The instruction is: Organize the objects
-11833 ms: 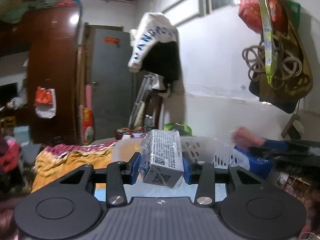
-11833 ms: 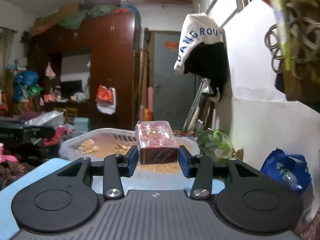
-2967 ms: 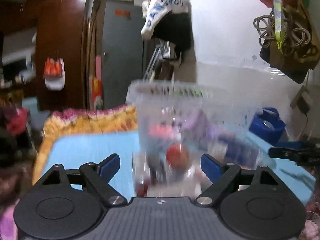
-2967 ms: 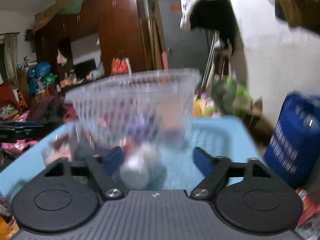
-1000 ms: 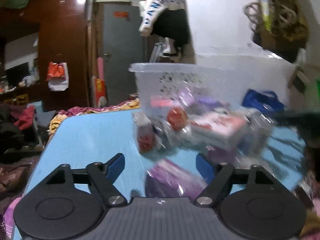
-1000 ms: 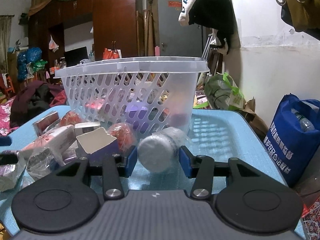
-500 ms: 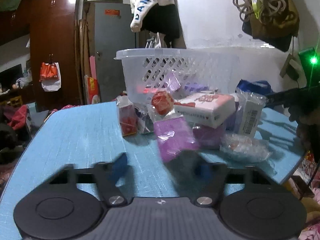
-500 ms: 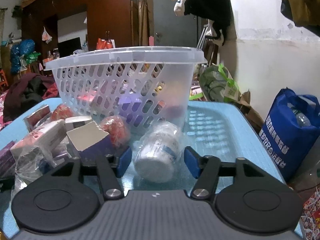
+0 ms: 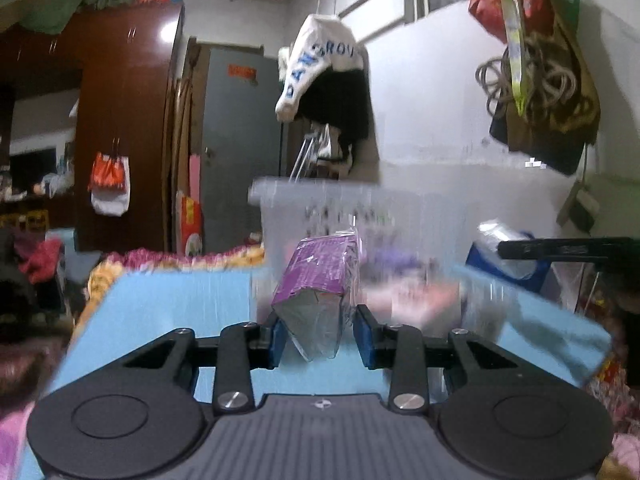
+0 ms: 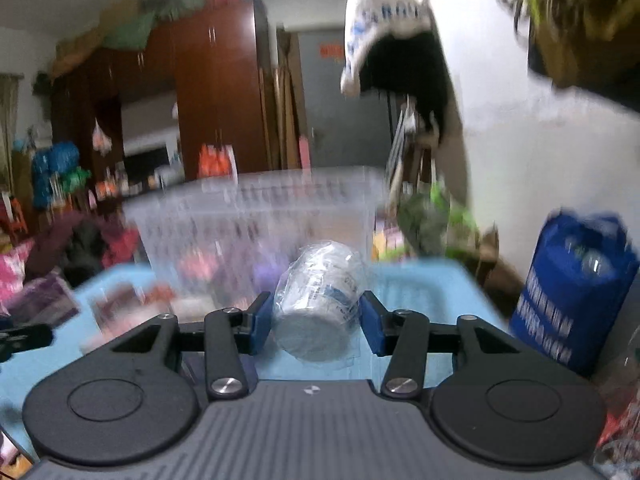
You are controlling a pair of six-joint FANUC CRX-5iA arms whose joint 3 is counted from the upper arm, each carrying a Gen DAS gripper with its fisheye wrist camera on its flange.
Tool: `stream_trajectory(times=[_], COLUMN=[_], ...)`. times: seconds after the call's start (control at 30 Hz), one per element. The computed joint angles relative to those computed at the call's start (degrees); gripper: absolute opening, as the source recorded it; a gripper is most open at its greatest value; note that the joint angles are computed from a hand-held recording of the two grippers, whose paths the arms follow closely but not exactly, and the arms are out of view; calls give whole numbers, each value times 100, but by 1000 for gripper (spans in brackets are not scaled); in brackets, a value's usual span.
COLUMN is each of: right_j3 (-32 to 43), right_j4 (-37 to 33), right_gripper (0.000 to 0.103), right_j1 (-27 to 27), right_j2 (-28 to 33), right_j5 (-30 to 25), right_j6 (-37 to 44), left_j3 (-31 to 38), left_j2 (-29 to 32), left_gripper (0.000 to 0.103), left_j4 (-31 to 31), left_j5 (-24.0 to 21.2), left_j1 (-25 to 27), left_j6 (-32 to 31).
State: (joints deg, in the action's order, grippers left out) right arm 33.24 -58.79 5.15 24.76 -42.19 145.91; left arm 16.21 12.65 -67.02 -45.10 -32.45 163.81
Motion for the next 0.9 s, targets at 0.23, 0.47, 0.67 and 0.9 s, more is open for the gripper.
stream_trajectory(times=[0.23,0.47,0.67,0.9], right_j3=[1474,2393,1244,-723], right_j4=[1471,3107,1270,-261], right_gripper=[50,86,100,101], right_j1=[776,1306,654,66], right_j2=[474,1291,479,-463], right_j5=[122,322,-20,-165], right_j6=[-898,-2221,-979,676], left_j3=[2174,3741,2154,1334], left_j2=[944,2097,1059,745], left_gripper=[40,88,88,89], left_j4=[1637,3326,2213,1628], left_j5=[266,-314,280,-238], left_j1=[954,1581,1187,906], left_j6=[-2077,-3729,-2604,-2286])
